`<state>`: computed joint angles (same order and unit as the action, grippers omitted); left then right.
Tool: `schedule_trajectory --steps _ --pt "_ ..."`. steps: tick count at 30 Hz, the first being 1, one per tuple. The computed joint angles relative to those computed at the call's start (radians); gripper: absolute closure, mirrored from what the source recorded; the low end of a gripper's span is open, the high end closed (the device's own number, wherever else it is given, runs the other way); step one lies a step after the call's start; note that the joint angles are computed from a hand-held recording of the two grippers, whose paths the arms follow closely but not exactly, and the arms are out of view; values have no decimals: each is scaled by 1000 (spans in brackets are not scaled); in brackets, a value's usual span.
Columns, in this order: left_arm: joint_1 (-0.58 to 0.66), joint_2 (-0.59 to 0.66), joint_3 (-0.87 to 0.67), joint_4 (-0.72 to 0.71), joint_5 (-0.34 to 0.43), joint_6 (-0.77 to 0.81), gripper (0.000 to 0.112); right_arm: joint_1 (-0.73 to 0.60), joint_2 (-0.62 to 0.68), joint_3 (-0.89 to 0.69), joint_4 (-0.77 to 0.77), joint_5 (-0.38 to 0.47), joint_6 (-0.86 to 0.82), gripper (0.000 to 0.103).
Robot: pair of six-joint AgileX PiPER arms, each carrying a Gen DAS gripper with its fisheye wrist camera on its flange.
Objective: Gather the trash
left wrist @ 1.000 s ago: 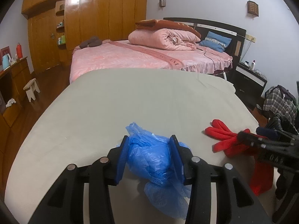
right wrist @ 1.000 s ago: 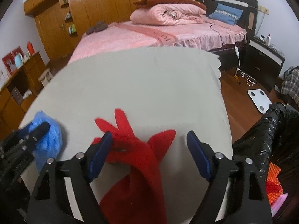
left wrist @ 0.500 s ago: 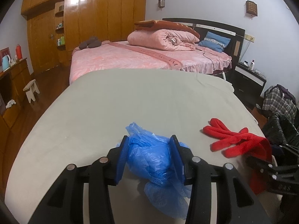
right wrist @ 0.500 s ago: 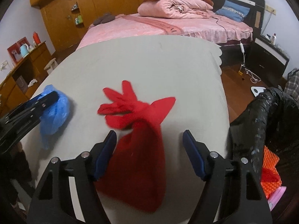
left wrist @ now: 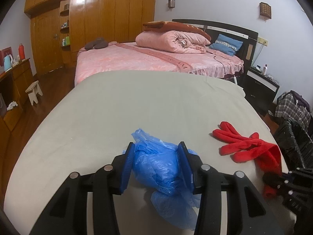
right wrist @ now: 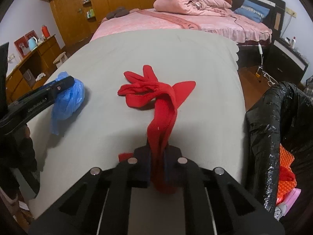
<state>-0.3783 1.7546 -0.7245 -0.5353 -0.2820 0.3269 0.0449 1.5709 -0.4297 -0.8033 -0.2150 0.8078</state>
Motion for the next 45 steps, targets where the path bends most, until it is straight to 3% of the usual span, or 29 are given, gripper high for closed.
schedule_trajectory --steps 6,8,11,16,23,25,27,29,31,34,40,45 --pt "0 7 -8 -16 10 22 67 -34 -35 -80 -207 -24 204 95" --pt "-5 3 -6 -33 9 36 67 -31 -4 -132 -223 -27 234 95" --pt "2 -1 -5 -11 10 10 67 -4 48 -188 -118 -13 136 95" --pt "14 -3 -10 -11 2 10 67 18 174 -313 -152 -13 187 95" --pt "46 3 -39 -15 14 24 67 28 295 -443 -392 -10 451 91" --pt "56 7 -46 -2 16 16 67 21 328 -473 -537 -21 588 86" --pt "61 12 -50 2 20 13 67 13 341 -472 -546 -48 584 83" --pt "68 17 -56 16 28 0 67 3 335 -467 -575 -82 598 70" --pt "69 23 -59 20 30 -6 67 3 312 -451 -603 -91 610 50" --pt "72 25 -60 36 28 -21 67 -6 261 -398 -566 -95 580 37" --pt "73 30 -55 65 20 -54 67 -53 161 -293 -540 -120 572 31" --pt "70 37 -52 104 9 -92 67 -69 176 -298 -456 -86 504 27"
